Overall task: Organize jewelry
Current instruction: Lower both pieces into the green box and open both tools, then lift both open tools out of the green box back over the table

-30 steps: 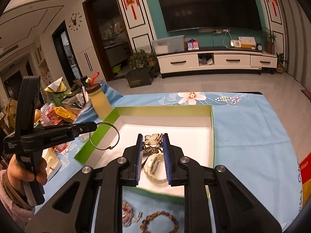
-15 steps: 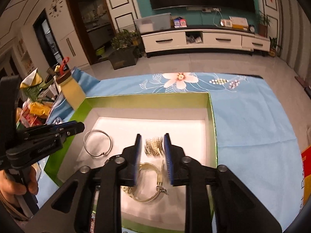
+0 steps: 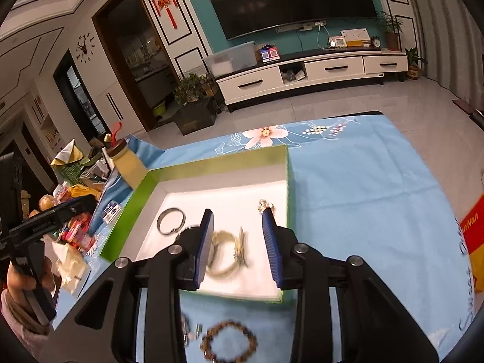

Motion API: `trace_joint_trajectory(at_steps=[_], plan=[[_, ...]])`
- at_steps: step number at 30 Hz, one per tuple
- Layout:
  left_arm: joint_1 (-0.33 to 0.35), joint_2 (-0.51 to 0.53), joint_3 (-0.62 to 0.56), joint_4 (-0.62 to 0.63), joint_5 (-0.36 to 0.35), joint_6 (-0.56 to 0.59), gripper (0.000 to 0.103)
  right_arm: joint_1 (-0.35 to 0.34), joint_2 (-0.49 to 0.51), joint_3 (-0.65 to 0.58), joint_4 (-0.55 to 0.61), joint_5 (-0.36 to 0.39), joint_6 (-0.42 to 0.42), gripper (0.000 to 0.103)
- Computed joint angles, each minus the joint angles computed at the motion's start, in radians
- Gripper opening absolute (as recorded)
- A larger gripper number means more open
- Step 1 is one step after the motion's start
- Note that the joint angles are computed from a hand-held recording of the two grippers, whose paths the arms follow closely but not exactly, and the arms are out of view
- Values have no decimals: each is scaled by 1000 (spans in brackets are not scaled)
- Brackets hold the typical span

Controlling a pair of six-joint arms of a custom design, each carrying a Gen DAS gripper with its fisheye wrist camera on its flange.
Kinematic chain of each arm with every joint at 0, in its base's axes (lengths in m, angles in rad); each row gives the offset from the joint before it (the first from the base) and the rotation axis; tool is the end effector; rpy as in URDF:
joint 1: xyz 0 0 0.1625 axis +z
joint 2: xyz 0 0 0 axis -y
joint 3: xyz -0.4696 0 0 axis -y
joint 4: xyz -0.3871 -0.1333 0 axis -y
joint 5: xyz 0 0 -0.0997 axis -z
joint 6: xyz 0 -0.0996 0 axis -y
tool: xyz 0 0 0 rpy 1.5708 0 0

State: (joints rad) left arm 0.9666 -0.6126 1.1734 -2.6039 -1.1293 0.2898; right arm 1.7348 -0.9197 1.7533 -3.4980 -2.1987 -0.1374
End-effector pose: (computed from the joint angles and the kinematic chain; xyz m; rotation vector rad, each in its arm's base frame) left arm -0.3335 -0.7926 0.1918 1.0313 2.4873 -0.7335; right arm 0.1819 -0.6411 0.3010 -0.0998 -2.2442 1.3509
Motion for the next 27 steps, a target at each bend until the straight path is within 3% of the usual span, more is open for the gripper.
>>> trace_joint_trajectory(at_steps=[4,12,16,27], plan=[[11,-82,110,-33,40,-22,85,19,-30,84,-27,-24,11,34],[30,-191,306,-17,110,-64,85,57,-36,198,-33,-88,59,34],[38,-225,370,7,103,-90,85,73,-21,234,-5,-112,90,34],[46,-278,484,59,40,-139,85,69,9,271,42,-88,180,34]])
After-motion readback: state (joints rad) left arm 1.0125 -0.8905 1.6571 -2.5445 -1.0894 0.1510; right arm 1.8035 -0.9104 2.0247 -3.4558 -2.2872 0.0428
